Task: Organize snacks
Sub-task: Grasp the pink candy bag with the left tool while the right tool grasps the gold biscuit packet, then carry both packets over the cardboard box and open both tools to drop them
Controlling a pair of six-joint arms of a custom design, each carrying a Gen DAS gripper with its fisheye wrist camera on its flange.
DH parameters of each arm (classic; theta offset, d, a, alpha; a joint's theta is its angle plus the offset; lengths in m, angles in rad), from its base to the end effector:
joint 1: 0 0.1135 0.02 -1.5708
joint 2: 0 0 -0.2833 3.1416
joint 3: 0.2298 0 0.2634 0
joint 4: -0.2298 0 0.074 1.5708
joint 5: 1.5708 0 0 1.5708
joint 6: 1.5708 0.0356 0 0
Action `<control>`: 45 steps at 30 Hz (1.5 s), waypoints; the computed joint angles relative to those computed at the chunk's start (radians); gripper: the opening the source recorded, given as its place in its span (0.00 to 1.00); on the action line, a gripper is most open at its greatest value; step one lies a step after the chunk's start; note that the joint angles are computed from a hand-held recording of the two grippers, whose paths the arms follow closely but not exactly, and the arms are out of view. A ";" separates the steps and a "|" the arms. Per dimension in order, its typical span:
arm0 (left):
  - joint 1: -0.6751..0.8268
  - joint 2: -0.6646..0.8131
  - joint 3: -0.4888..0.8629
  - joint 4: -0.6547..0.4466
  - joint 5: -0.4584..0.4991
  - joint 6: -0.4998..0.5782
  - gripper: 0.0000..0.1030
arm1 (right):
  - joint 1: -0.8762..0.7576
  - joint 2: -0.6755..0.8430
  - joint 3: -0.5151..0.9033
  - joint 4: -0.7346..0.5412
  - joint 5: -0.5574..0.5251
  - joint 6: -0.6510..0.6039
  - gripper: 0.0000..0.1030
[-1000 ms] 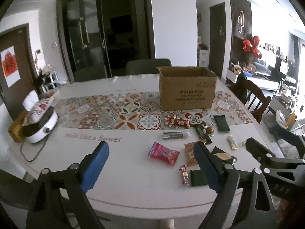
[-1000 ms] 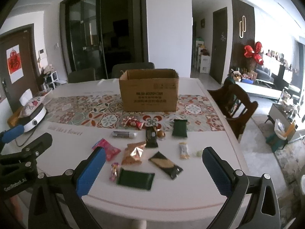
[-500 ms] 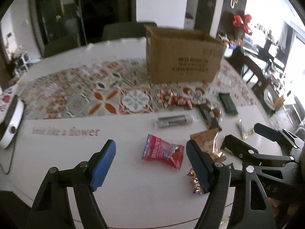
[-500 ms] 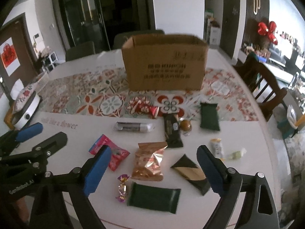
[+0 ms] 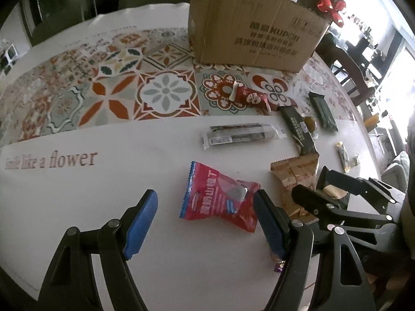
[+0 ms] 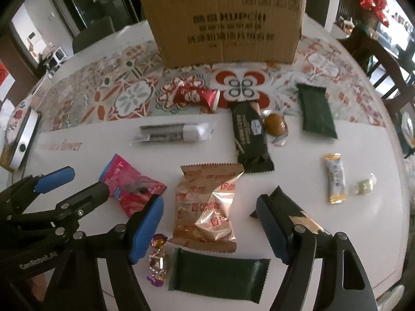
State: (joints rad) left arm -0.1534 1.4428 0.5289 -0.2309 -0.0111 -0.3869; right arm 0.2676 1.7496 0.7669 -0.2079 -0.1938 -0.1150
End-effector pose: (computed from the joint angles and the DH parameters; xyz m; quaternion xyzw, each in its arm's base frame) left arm 0.2306 -0.0353 0.1282 -0.1150 0.9706 -0.0512 0.2052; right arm 0.2904 0.0867 0.1110 -0.2038 0.9561 0.1091 0.1803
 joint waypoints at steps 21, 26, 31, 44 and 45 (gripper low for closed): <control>-0.019 0.115 0.030 0.046 0.028 -0.028 0.31 | 0.006 0.121 0.081 -0.054 -0.074 -0.036 0.43; -0.024 0.074 0.005 0.068 0.016 -0.041 0.19 | 0.013 0.104 0.071 -0.044 -0.088 -0.055 0.42; -0.045 0.029 -0.021 0.079 -0.007 -0.065 0.02 | 0.010 0.071 0.055 -0.029 -0.088 -0.073 0.42; -0.141 -0.132 0.010 0.001 -0.161 -0.101 0.02 | -0.037 -0.048 0.040 -0.042 -0.150 -0.138 0.42; -0.148 -0.143 0.019 -0.010 -0.173 -0.103 0.02 | -0.040 -0.059 0.042 -0.045 -0.156 -0.140 0.42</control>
State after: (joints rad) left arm -0.3016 1.2998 0.5477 -0.2408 -0.1843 -0.4896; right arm 0.2277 1.6908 0.8087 -0.2528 -0.3500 -0.2548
